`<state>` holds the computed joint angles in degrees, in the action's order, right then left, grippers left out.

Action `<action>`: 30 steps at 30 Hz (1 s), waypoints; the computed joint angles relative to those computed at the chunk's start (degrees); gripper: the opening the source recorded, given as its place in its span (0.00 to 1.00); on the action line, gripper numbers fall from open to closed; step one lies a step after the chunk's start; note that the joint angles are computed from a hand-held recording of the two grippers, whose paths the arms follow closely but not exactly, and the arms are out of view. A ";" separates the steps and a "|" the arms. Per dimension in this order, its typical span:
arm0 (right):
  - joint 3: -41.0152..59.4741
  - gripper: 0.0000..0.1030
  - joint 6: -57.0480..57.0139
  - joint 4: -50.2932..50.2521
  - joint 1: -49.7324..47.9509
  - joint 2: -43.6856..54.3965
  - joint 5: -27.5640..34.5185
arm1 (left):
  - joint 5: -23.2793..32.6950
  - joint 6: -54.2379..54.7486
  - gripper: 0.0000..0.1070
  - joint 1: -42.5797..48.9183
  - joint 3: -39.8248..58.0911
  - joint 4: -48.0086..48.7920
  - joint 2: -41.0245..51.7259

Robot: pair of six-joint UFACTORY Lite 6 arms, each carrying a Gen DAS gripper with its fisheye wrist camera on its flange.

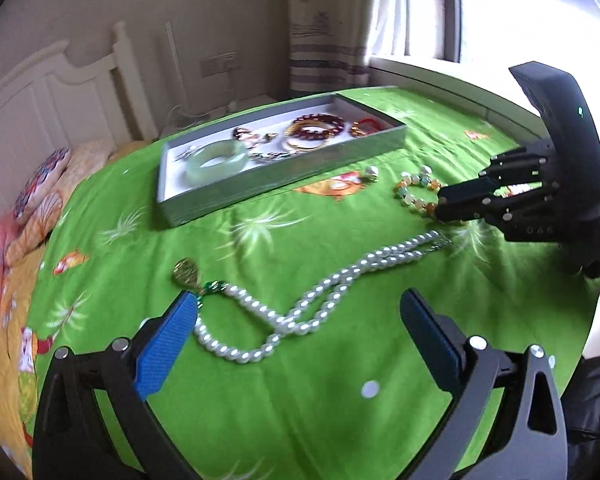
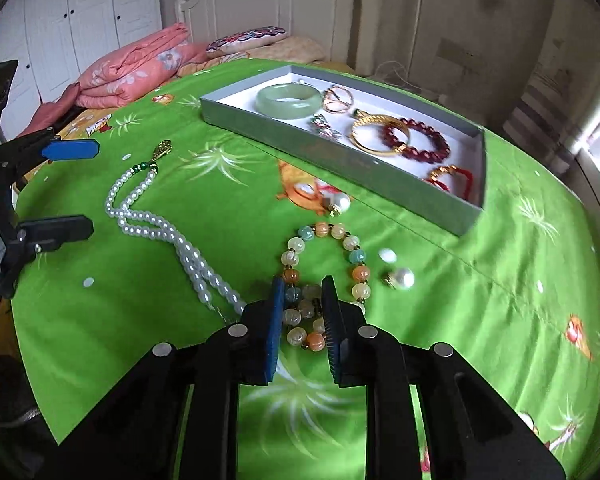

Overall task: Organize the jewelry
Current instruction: 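Grasp the pearl necklace with the left tool while the right tool grasps the multicolour bead bracelet, then lift and carry the pearl necklace and bead bracelet over the white tray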

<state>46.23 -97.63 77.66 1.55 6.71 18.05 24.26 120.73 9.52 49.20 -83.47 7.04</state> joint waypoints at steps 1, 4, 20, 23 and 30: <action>-2.01 0.19 -2.13 1.08 -2.40 -1.52 1.83 | -2.24 2.37 0.94 -2.77 0.24 -1.21 0.52; -7.23 0.19 -3.86 0.21 -8.08 -6.33 5.73 | -5.52 -3.94 0.94 -7.83 5.68 7.93 6.02; -18.00 0.08 -12.88 6.45 -17.77 -17.07 12.96 | 2.66 -3.72 0.06 -9.17 7.86 13.12 9.50; -19.95 0.06 -15.27 9.66 -18.30 -19.81 12.60 | 3.42 2.14 0.06 -7.63 4.51 6.02 4.96; -18.83 0.09 -14.22 5.63 -19.21 -18.83 16.23 | 10.09 -2.54 0.06 -2.04 6.39 6.49 -4.09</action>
